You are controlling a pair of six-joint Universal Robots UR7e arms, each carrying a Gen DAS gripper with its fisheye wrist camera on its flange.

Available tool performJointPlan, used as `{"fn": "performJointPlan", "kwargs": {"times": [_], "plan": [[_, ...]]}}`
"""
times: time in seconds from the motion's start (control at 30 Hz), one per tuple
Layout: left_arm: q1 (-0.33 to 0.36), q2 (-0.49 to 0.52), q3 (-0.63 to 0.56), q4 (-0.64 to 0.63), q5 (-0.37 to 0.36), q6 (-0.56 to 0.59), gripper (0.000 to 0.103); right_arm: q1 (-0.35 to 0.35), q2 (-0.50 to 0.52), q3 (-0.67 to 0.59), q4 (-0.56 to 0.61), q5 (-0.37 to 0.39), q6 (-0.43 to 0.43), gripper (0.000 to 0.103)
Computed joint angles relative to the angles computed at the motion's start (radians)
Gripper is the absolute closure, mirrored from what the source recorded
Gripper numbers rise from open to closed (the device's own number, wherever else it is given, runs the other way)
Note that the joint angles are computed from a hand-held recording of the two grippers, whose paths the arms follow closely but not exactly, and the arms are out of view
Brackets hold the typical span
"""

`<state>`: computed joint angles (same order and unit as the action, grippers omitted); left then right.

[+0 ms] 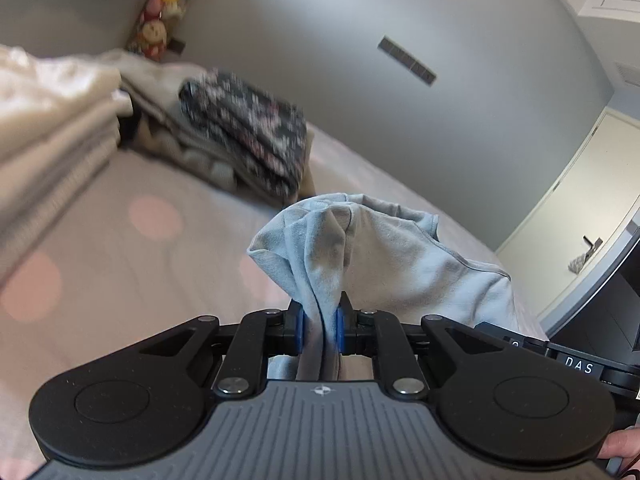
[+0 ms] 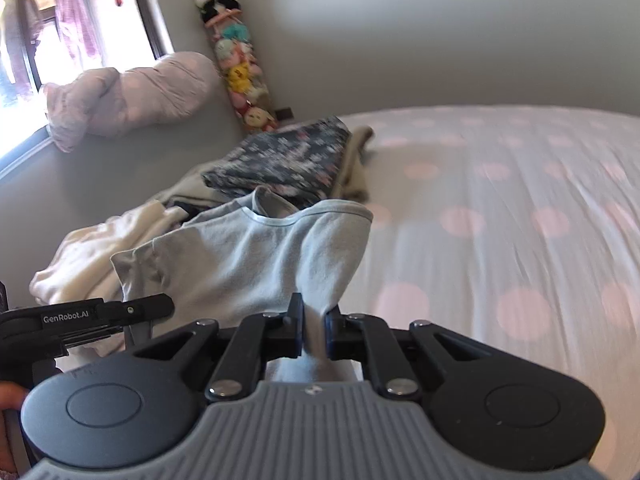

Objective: Fold clothes
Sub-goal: 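Grasp the folded shirt with both grippers and lift it, then carry the lifted shirt with both grippers over to the white clothes stack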

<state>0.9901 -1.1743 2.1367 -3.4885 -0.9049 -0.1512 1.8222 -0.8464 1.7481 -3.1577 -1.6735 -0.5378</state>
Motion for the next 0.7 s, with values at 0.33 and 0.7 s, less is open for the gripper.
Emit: {"fn": "performJointPlan", "kwargs": {"times": [0.33, 0.7], "plan": [[-0.08, -0.235, 0.085, -0.061, 0.168, 0.169, 0.091, 0.122, 0.078, -0.029, -0.065, 0.125, -0.006, 0.092], [-0.147, -0.521, 0.038, 0.186, 0.368, 0.318, 0.091, 0.261, 0.22, -0.187, 0.042, 0.231, 0.134, 0.092]]}}
